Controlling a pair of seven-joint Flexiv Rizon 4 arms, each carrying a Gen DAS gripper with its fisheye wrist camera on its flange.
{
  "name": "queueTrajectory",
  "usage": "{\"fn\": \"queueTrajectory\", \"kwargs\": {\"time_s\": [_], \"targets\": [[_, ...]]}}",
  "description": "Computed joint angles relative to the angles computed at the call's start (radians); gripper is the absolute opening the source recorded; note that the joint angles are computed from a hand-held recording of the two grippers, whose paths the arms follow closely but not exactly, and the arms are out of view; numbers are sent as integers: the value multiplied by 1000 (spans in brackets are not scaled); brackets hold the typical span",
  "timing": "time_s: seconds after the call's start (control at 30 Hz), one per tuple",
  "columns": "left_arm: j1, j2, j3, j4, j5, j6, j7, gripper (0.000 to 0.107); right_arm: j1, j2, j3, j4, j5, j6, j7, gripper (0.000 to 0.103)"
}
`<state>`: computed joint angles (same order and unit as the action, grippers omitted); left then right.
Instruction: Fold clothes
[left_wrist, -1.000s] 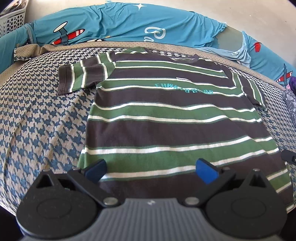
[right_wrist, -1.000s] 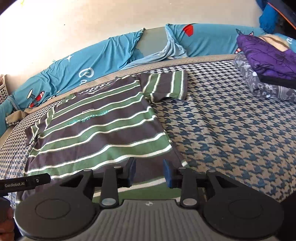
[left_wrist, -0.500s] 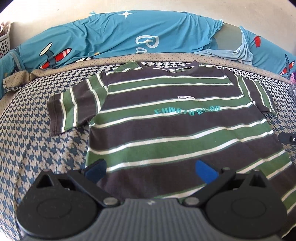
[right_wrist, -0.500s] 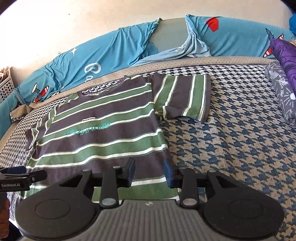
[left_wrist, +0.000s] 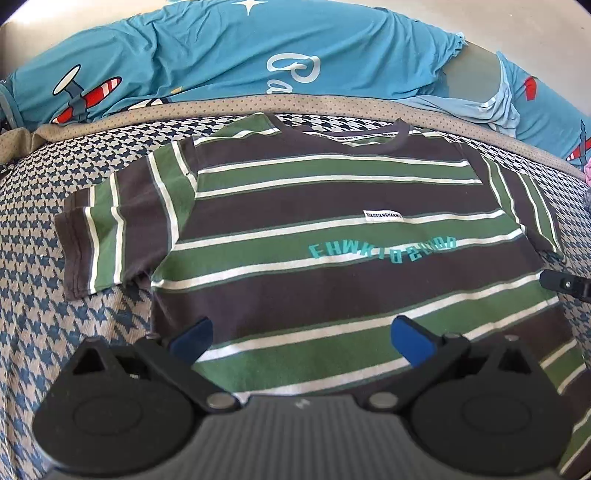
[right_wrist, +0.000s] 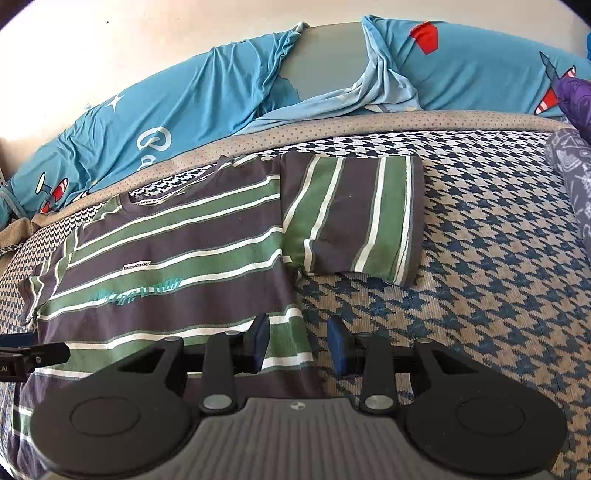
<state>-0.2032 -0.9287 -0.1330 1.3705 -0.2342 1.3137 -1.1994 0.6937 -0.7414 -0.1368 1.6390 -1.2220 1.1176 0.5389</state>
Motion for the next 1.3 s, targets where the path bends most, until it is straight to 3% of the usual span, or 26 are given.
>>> {"fn": "queueTrajectory", "kwargs": {"time_s": [0.27,0.4,0.53,0.8,0.93,1.1,1.3], "targets": [[-12,-29,17,-53,-8,-57,-36,103,-9,-41,-20,-42,26,26,-69,31],[-25,-37,35,-67,8,-59,-55,103,-3,-55,-27,-59,29,19,-129,8],[-39,-45,65,-84,27,-71,-86,103,9,-52,-23,-60,54,-24,-173,4],[-72,-56,141,-103,113,-65,-148,103,0,-30,-26,-20,59,1,-100,5],[-64,-53,133,-101,120,-61,-156,103,2,-2,-62,17,-14,59,49,10],[-86,-57,168,-108,150,-5,-192,103,-13,31,-53,45,-102,-2,179,12],[-58,-54,109,-105,130,-19,-156,103,-57,35,-3,50,-94,-84,261,21]]}}
